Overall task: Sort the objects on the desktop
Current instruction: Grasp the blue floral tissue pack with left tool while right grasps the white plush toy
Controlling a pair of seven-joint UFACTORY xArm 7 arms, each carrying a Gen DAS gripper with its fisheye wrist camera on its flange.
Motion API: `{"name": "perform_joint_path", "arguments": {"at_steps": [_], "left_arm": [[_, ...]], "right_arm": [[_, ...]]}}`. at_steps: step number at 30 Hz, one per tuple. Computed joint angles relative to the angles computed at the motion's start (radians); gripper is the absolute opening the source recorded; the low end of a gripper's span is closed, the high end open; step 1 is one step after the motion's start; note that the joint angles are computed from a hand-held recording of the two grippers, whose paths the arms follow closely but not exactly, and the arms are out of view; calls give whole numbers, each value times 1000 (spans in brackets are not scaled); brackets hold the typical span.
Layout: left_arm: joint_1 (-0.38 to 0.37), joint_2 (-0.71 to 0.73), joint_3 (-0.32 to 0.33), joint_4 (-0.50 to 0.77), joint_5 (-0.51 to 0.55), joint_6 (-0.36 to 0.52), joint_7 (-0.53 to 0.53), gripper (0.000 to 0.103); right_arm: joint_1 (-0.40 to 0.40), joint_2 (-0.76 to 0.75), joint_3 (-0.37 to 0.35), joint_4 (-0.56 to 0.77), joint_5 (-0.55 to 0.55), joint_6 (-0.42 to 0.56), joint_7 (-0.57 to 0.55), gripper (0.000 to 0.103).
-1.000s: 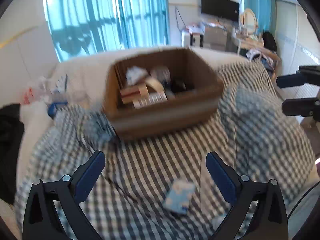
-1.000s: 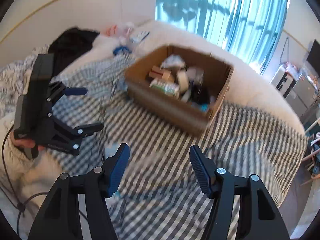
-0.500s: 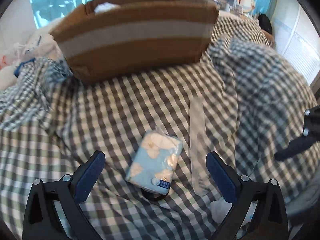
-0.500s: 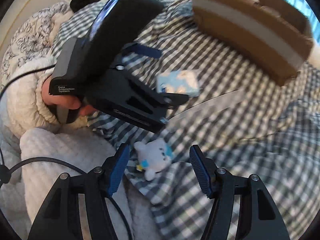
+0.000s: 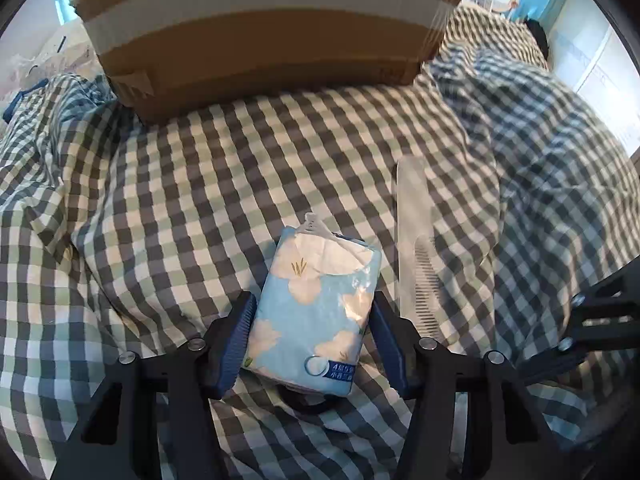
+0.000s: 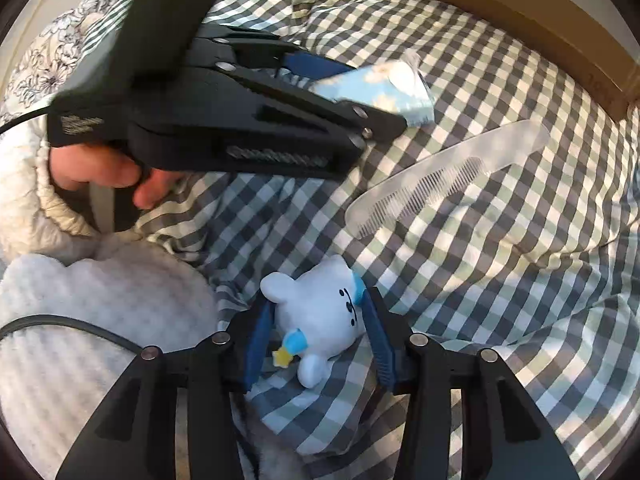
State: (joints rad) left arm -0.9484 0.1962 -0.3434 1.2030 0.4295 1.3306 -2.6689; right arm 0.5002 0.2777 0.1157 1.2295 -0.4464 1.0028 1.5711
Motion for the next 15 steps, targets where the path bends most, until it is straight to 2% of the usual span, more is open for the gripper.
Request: {"name": "perform_joint_path", "arguments": {"at_steps": [2,8,15], "left_arm": [[-12,4,-3,21,9,41,-23,58],[-52,39,-7,117,8,196,-63,58],[-81,70,3,199,-10,302,-71,58]], "right_arm": [[7,-1,-1,4,-9,14,15,40],[36,-7,7,34,-42,105,57,40],[72,-42,23,78,-110,253,120,40]]}}
